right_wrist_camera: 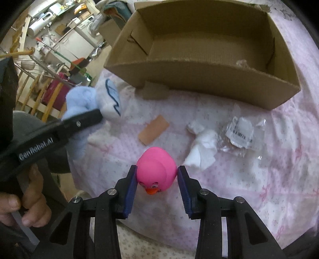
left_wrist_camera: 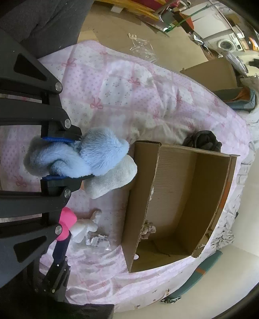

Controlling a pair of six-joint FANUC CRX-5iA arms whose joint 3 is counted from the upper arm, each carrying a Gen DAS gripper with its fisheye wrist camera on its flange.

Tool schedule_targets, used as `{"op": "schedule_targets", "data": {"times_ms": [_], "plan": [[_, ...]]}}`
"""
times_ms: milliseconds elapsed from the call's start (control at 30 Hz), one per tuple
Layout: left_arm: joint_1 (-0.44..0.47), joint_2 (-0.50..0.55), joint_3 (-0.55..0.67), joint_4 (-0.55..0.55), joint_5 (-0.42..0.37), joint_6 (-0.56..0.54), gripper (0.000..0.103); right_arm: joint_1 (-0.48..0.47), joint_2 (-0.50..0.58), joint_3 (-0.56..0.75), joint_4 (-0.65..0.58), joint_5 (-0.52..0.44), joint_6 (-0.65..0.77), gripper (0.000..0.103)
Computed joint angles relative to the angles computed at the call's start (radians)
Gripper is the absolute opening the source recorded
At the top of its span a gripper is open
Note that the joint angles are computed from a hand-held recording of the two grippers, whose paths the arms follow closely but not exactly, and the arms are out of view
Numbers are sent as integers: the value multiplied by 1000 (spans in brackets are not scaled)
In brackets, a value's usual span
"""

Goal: Organize soft objects
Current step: 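Grasp the light-blue plush with the left tool while the right tool grasps the pink duck, then carry the blue plush and pink duck over the cardboard box with both tools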

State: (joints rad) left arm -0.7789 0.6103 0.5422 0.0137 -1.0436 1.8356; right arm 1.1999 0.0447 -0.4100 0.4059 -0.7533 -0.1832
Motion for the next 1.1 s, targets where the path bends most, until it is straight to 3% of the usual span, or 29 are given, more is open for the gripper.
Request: {"op": "schedule_targets", "data": {"times_ms": [167,400,600,733,867,1100], "plan": [[-5,-1,7,-28,-9,18,22,-9,-45,-70,118,63,-100,42],[-10,-12,4,-54,1,34,22,-22,-124,-197,394,137,-369,42],[-20,-21,28,-82,-22,19,22,-26,-175,-275,631,108,-593,42],[-16,-15,73,-79,-29,14,22,19,-182,-245,566,-43,-561,42],[-14,12,153,-86,-34,-5,22,4,-226,-269,613,-81,-603,42],[-21,147,409,-104,-102,-49,22,-43,-269,-238,601,-159,-475,42]]}}
